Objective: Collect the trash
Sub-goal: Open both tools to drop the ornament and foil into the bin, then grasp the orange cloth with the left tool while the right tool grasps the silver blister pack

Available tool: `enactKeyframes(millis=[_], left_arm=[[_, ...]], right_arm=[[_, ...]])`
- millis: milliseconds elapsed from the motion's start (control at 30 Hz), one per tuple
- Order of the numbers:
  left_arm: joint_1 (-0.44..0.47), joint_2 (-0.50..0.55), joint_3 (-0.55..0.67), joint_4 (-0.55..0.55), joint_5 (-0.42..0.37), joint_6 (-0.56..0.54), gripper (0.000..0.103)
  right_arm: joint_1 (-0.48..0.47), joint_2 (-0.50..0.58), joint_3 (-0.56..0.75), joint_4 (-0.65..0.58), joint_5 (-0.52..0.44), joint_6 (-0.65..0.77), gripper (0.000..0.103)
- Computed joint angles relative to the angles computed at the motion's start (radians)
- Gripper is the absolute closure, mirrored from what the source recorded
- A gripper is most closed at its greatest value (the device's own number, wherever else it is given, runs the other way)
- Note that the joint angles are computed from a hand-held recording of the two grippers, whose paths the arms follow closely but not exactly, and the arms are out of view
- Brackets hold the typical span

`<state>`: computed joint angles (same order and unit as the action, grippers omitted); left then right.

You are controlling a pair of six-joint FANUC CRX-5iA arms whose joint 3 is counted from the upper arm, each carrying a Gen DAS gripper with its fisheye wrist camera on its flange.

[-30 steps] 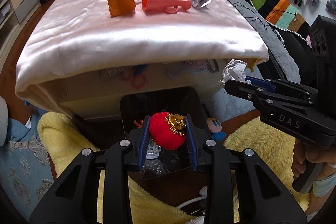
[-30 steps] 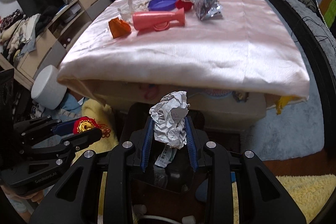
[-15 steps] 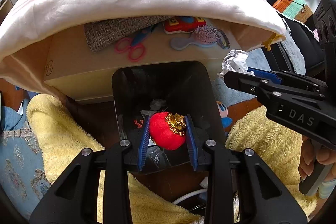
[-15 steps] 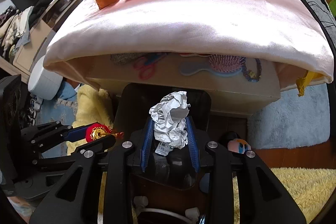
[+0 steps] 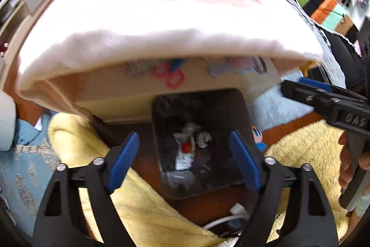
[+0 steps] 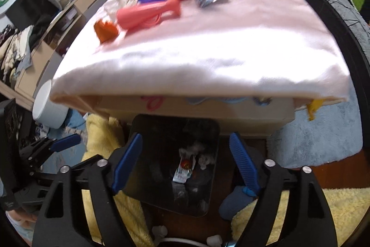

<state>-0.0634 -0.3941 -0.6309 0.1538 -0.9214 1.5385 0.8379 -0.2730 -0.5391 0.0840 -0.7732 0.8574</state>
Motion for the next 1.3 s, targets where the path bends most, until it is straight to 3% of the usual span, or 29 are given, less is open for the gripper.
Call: enactKeyframes(millis=[333,933,1033,1100,1233,1300], left_arm=[[0.056,-0.03,0.083,-0.026,0.007,-0.001,0.016],[0.08,0.214,0.289,-0.016,0.104,-0.017,0.019],[0.087,0.244,0.296,0.007,0.118,-0.028,0.028],[0.088,0.267,0.303,0.016,0.121,-0.032,0.034],[0.088,0.305,0.319,0.035,0.122,-0.049,0.041],[0.088,0.321,0.327,0.041,0.121,-0.055,0.045]], right_arm=[[-0.071,-0.023,0.034,0.16,0.035,-0.063,0.012],[-0.17,0.194,0.23,0.099,0.101,0.12,0.013],[-0.179,0.219,0.237,0.109,0.134,0.137,0.021],[-0.191,0.24,0.259,0.074,0.135,0.179,0.032],[-0.204,0.275,0.302,0.017,0.123,0.249,0.043],[-0.209,0.288,0.322,-0.017,0.117,0.287,0.055]])
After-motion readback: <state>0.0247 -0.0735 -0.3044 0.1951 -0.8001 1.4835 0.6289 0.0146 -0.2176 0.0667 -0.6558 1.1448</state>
